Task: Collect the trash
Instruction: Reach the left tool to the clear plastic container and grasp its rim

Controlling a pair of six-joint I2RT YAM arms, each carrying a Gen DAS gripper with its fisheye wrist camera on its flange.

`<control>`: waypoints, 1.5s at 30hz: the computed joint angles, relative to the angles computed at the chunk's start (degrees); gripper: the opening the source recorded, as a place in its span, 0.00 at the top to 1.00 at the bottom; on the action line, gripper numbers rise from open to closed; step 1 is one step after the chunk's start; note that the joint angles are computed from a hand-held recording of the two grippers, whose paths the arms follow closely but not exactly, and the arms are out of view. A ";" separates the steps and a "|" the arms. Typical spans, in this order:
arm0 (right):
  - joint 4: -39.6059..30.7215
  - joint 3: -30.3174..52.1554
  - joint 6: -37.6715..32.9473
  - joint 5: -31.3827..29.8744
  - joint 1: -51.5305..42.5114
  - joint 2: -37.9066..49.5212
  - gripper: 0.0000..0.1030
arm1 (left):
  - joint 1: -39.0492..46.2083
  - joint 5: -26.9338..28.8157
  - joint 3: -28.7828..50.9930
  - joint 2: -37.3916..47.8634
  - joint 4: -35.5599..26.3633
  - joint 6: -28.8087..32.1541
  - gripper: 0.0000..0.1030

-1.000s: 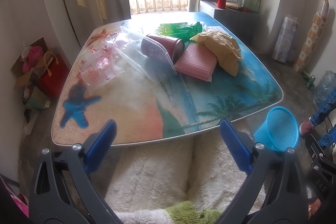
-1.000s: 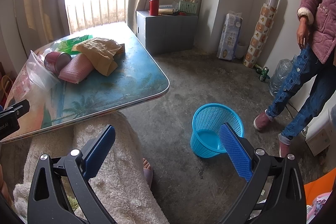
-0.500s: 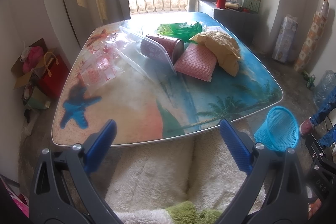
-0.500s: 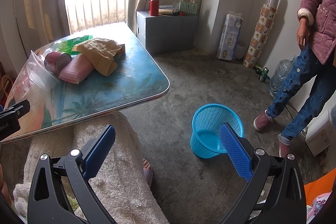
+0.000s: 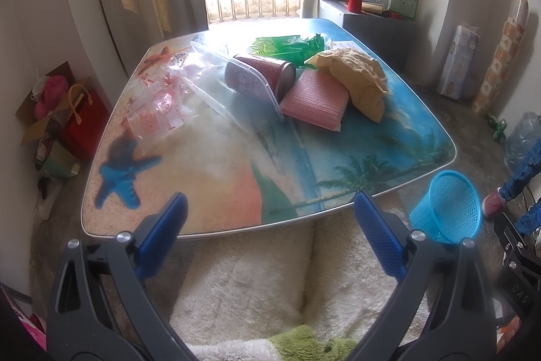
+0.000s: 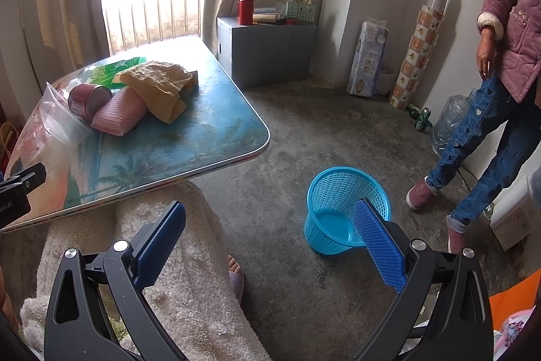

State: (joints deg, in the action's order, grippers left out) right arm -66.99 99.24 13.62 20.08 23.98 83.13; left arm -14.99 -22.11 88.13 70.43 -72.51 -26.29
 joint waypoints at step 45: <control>-4.46 51.84 -3.01 -13.57 9.06 42.08 0.06 | 37.33 33.67 19.07 27.85 14.58 22.47 0.08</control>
State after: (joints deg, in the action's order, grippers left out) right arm -71.45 151.08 10.62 6.51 33.04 125.21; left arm 22.34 11.56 107.20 98.28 -57.93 -3.82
